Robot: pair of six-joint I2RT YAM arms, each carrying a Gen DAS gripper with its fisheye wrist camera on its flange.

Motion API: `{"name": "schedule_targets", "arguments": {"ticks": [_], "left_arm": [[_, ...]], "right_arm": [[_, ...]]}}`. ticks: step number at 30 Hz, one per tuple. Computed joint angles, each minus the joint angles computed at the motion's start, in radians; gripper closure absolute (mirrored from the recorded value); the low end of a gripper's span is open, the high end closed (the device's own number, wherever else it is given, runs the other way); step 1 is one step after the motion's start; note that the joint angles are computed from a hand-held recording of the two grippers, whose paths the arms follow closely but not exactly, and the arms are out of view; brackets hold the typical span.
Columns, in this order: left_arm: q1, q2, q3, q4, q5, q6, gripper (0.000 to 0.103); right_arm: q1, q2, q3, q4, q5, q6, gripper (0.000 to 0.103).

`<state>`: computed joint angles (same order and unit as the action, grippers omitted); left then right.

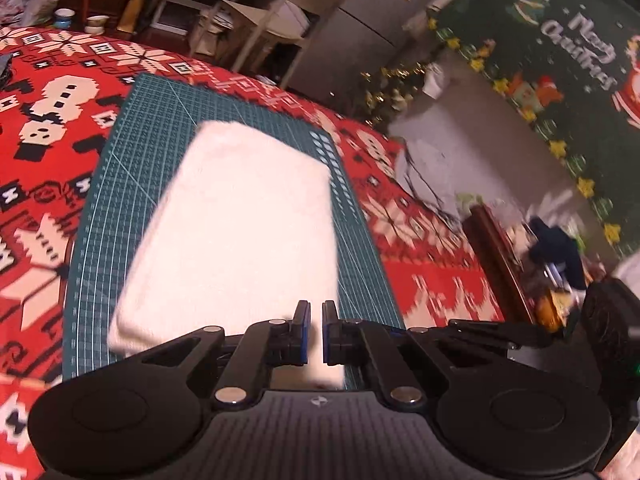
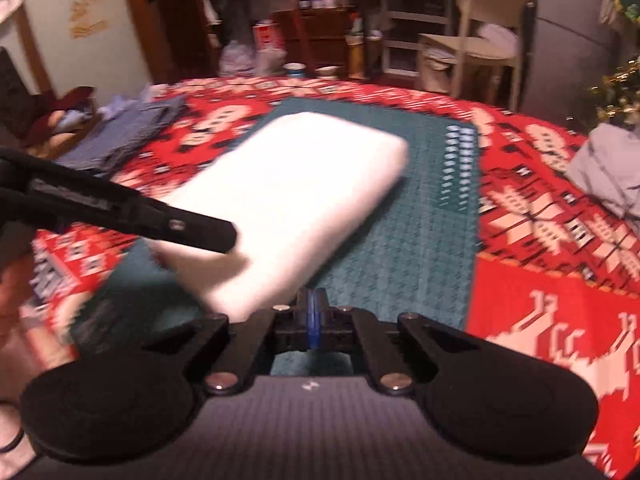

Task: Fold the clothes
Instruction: 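Press the sweater with the left gripper while the right gripper pushes it straight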

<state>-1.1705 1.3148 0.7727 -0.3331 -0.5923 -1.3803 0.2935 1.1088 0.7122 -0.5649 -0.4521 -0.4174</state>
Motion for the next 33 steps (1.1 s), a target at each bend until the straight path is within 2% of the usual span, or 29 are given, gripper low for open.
{"name": "schedule_targets", "arguments": {"ticks": [3, 5, 8, 11, 16, 20, 22, 25, 33], "left_arm": [[0.040, 0.058, 0.037, -0.014, 0.050, 0.052, 0.099], [0.030, 0.076, 0.056, -0.034, 0.060, 0.062, 0.099], [-0.013, 0.072, 0.068, -0.063, 0.072, 0.046, 0.099], [-0.061, 0.076, 0.098, -0.129, 0.067, 0.026, 0.099], [-0.069, 0.031, 0.072, -0.097, 0.052, 0.017, 0.099], [-0.034, 0.028, 0.069, -0.065, 0.001, 0.051, 0.099], [0.015, 0.054, 0.075, -0.045, 0.019, 0.087, 0.099], [0.058, 0.077, 0.069, -0.016, 0.056, 0.122, 0.099], [0.007, 0.071, 0.086, -0.070, 0.075, 0.088, 0.099]], "right_arm": [[-0.004, 0.054, 0.007, 0.035, -0.031, 0.020, 0.102], [0.017, 0.065, 0.000, 0.030, -0.028, -0.013, 0.102], [0.048, 0.005, -0.026, -0.007, -0.019, -0.065, 0.103], [0.034, -0.036, -0.022, -0.110, -0.064, -0.136, 0.103], [-0.012, -0.066, 0.015, -0.237, -0.125, -0.206, 0.102], [-0.047, -0.015, 0.028, -0.139, -0.102, -0.111, 0.101], [-0.051, 0.035, 0.035, -0.056, -0.069, -0.058, 0.101], [-0.060, 0.091, 0.032, 0.017, -0.085, -0.006, 0.101], [-0.063, 0.036, 0.047, -0.128, -0.119, -0.165, 0.102]]}}
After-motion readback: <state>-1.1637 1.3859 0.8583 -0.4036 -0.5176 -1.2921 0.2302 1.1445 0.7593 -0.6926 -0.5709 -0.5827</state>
